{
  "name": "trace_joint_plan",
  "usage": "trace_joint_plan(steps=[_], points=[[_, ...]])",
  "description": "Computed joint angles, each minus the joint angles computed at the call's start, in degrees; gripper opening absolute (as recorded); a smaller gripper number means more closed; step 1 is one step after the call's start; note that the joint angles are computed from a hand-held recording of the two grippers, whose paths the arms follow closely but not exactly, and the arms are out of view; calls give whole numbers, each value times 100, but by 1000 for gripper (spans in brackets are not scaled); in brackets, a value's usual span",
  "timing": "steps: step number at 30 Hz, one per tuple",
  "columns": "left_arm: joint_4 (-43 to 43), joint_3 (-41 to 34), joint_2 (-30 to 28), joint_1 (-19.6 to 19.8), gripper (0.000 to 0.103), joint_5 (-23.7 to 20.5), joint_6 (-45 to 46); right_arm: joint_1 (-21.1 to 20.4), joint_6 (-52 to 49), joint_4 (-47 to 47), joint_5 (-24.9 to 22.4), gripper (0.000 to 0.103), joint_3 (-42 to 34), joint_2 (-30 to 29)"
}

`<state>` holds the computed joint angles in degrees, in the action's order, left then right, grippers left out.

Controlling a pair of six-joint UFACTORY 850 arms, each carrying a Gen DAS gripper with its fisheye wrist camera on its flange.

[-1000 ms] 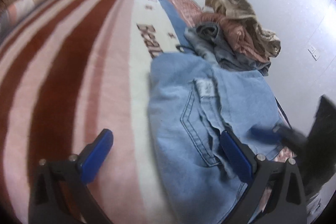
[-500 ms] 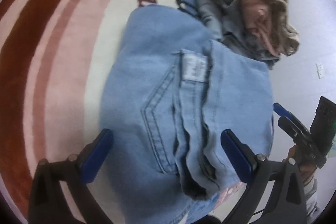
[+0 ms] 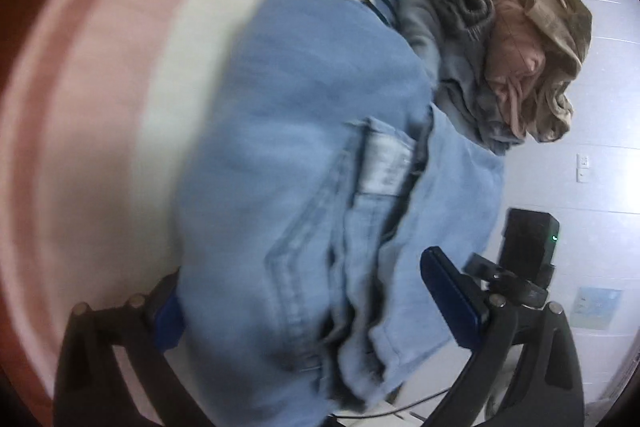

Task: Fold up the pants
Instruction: 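Grasp the folded denim pants with the left tool while the right tool grasps them too, then lift the folded pants with both tools and carry them toward the clothes stack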

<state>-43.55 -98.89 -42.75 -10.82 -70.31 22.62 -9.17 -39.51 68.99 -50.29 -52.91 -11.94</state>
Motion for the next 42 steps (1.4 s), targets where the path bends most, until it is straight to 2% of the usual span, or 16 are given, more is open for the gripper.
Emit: trace_joint_plan(steps=[3, 6, 8, 10, 14, 17, 22, 28, 33, 42], points=[[500, -189, -73, -195, 101, 5, -112, 163, 8, -90, -104, 69, -186, -204], [630, -228, -55, -233, 97, 22, -264, 256, 172, -229, -54, 60, -320, -316], [841, -270, -23, -274, 79, 43, -485, 228, 312, -288, -76, 48, -342, -335], [862, -224, 54, -270, 68, -8, -461, 204, 356, -384, -65, 41, -329, -298], [691, -239, 129, -353, 33, -113, -470, 317, 624, -722, 139, 32, -371, -143], [736, -161, 323, -415, 23, -90, -384, 375, 814, -846, 245, 28, -380, 3], [734, -267, 507, -352, 19, -214, -258, 555, 1270, -1181, 245, 26, -571, 191], [772, -896, 478, -126, 19, -586, -217, 800, 1847, -1520, 267, 25, -990, 417], [993, -2227, 153, 84, 19, -1209, -340, 1067, 2575, -1939, 340, 25, -1699, 377], [1075, -5024, -894, 326, 19, -2203, -741, 1449, 3679, -2986, 284, 25, -3142, 65]])
